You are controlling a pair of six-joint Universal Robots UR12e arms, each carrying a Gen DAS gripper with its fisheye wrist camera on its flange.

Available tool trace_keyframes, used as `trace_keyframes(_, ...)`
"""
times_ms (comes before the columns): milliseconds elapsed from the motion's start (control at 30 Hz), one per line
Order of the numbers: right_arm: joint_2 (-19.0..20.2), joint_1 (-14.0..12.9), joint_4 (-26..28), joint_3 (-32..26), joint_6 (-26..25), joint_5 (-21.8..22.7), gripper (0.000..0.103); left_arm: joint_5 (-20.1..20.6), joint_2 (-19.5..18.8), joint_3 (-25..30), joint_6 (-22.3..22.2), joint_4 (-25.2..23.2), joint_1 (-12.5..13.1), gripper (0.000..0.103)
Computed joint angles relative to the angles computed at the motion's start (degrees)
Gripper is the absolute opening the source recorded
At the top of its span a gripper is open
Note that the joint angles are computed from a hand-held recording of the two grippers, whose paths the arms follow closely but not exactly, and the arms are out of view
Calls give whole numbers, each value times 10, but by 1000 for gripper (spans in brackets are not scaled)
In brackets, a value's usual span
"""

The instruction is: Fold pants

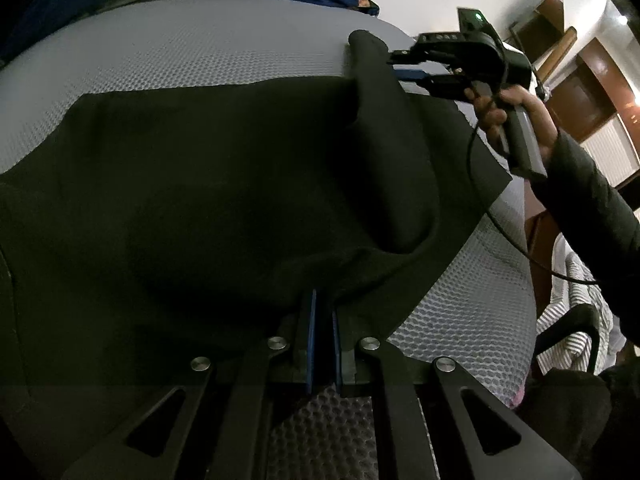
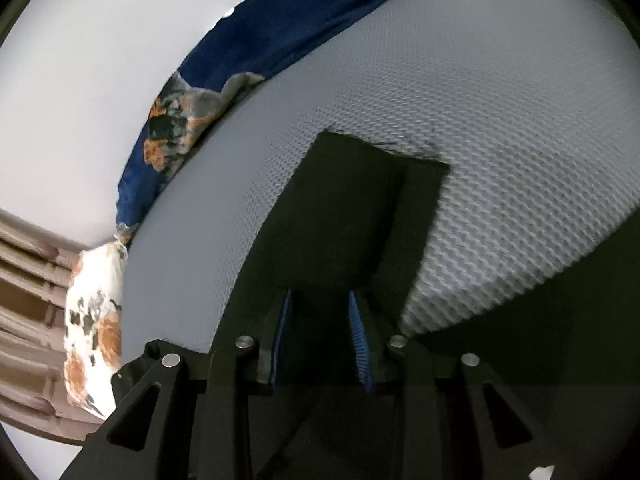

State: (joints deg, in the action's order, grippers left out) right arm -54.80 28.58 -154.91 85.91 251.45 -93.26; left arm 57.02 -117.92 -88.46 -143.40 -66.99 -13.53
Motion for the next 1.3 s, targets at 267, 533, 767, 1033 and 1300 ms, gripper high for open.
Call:
trace_keyframes(267, 53, -14, 37, -93, -70, 38, 20, -13, 1, -7, -15, 3, 6, 7)
trace_keyframes(533, 73, -5, 88, -143, -144, 37, 20, -24, 2, -10, -25, 3, 9, 7)
trace_keyframes(767, 8, 0, 51, -53, -81, -10, 21, -31, 0, -10, -26, 2, 13, 8)
trace_keyframes(1033, -15, 3, -12, 23, 8, 28, 21, -33, -2, -9, -28, 3, 15, 8)
trace_keyframes(1300, 11, -4, -86, 26, 27, 26, 19, -33, -3, -8, -34, 2, 15, 8)
